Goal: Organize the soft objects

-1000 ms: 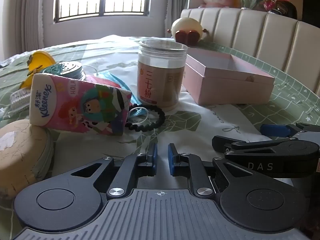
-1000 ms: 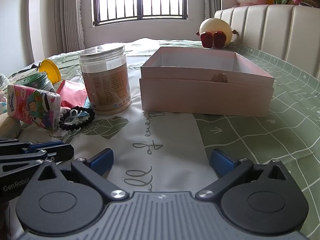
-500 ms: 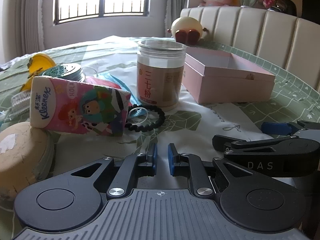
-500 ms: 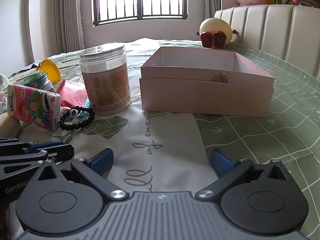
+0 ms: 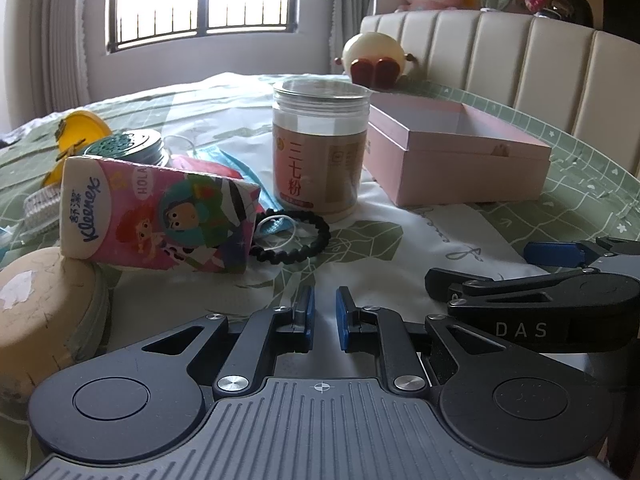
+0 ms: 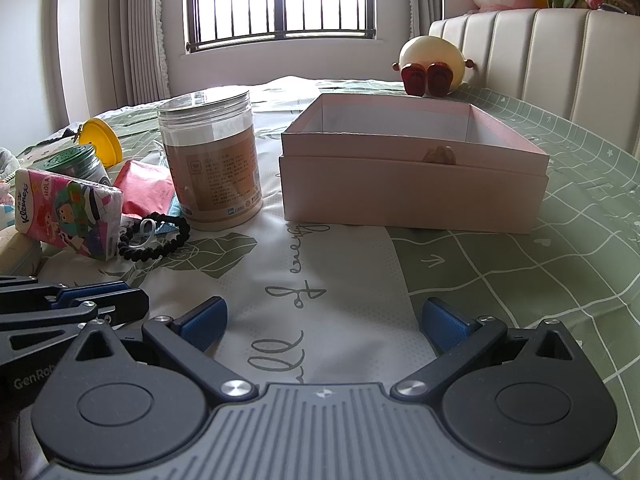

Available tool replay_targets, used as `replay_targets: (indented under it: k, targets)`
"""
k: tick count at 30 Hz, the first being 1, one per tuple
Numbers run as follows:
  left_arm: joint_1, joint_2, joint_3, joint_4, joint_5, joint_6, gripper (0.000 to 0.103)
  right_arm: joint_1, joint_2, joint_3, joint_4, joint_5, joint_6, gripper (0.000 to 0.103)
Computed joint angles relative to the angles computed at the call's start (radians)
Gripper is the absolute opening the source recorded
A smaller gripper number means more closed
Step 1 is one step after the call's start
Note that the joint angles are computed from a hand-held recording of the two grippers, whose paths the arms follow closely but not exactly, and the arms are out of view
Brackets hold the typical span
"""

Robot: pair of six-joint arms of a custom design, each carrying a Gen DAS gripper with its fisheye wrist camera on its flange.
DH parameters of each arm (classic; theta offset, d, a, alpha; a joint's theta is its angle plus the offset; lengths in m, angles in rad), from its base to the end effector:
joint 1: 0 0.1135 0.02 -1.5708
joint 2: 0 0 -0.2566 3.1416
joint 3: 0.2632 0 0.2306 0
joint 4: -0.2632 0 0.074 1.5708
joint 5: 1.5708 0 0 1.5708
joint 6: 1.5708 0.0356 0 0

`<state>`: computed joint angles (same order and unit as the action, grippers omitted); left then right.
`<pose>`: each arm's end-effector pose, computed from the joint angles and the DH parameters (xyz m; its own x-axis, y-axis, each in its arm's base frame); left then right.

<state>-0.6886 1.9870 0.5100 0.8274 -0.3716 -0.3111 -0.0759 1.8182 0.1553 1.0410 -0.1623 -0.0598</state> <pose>0.2319 -0.1741 0.0673 -0.5575 0.0895 -0.8253 0.2082 0.9775 -0.0347 0.2106 -0.0103 0.0715 -0.5765 -0.0153 -0.8169 -0.0907 0.9948 0.0454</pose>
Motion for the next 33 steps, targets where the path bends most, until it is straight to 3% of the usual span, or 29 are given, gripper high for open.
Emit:
replay_targets:
  k: [33]
  targets:
    - [-0.005, -0.012, -0.003, -0.010, -0.008, 0.001, 0.016, 0.000, 0.005, 0.000, 0.003, 0.002, -0.003, 0.103]
